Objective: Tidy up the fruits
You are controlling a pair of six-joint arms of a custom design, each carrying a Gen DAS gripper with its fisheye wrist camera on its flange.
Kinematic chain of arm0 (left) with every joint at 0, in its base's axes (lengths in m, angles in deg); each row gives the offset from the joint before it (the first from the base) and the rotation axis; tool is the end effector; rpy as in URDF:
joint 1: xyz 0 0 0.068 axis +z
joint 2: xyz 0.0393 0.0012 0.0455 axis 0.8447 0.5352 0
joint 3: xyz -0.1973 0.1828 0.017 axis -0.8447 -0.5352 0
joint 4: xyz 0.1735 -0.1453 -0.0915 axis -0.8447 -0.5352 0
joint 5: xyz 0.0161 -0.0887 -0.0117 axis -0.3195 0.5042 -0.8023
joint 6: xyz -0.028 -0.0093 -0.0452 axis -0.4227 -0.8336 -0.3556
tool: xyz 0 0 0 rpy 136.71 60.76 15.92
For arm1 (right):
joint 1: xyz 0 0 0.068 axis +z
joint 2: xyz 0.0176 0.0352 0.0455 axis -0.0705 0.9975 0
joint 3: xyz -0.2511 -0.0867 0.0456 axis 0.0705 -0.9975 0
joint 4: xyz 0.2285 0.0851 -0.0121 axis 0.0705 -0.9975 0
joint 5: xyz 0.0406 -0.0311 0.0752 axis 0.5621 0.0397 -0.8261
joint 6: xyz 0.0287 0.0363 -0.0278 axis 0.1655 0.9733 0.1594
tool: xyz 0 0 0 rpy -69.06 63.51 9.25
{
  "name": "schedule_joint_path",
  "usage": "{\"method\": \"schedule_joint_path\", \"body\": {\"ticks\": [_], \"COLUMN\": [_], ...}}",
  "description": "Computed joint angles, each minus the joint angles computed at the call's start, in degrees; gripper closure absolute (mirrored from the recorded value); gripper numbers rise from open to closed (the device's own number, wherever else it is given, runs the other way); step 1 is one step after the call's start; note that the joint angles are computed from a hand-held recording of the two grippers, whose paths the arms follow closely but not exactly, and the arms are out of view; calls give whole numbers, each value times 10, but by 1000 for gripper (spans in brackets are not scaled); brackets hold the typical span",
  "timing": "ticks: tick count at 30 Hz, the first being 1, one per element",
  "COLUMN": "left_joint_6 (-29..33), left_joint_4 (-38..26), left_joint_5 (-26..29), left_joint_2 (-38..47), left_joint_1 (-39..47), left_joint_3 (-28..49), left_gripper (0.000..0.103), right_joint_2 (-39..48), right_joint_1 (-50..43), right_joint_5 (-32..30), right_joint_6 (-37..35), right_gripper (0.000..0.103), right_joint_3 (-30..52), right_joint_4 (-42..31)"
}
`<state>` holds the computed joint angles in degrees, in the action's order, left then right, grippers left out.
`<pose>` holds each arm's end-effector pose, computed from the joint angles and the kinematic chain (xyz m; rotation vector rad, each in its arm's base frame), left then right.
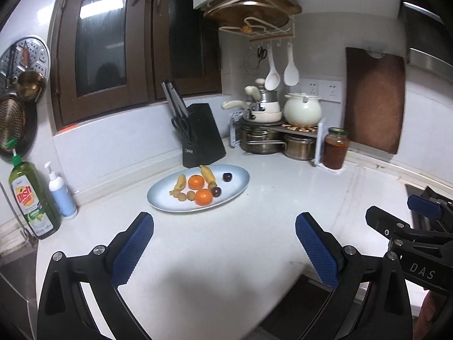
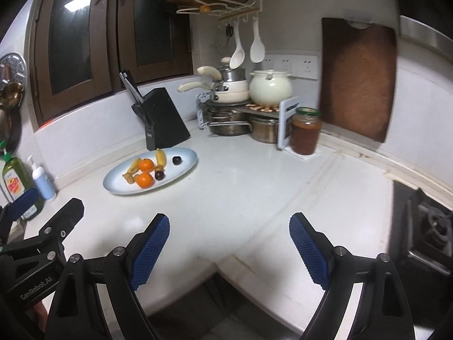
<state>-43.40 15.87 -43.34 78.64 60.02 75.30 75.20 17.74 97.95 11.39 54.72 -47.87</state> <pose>0.2950 0.0059 0.2232 0.2184 1.9732 -0.0530 0.2856 0.0983 0.2204 0.2007 2.0965 -0.0301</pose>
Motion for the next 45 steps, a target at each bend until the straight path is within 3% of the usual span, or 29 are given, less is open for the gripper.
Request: {"method": "schedule_joint_path", "body": {"ticks": [3,12,17,27,35,45], "left_joint_6": [-2,7,15,75,130,176], "left_joint_4": [-10,-107,-145,-219,-273,-333], "left_joint_5": [-4,3,15,160,275,351], "left_joint_2": [-65,-233,-281,-328,-348,-374], "left_joint_1": [-5,-10,9,148,259,334], "left_joint_3": [-45,-98,-104,-98,-85,-76], "left_gripper": [0,0,0,0,0,0], "right_joint_2": [-74,-242,-281,-258,-212,-168], "right_joint_1": [15,71,114,249,356,437], "right_joint_5": [24,96,138,254,343,396], "right_joint_6": [9,45,77,180,325,492], "right_gripper": [6,6,6,6,6,6], "right_joint_3": [-54,-111,-110,-66,-13,37], "right_joint_4": [-16,-129,-179,-270,-385,-530]}}
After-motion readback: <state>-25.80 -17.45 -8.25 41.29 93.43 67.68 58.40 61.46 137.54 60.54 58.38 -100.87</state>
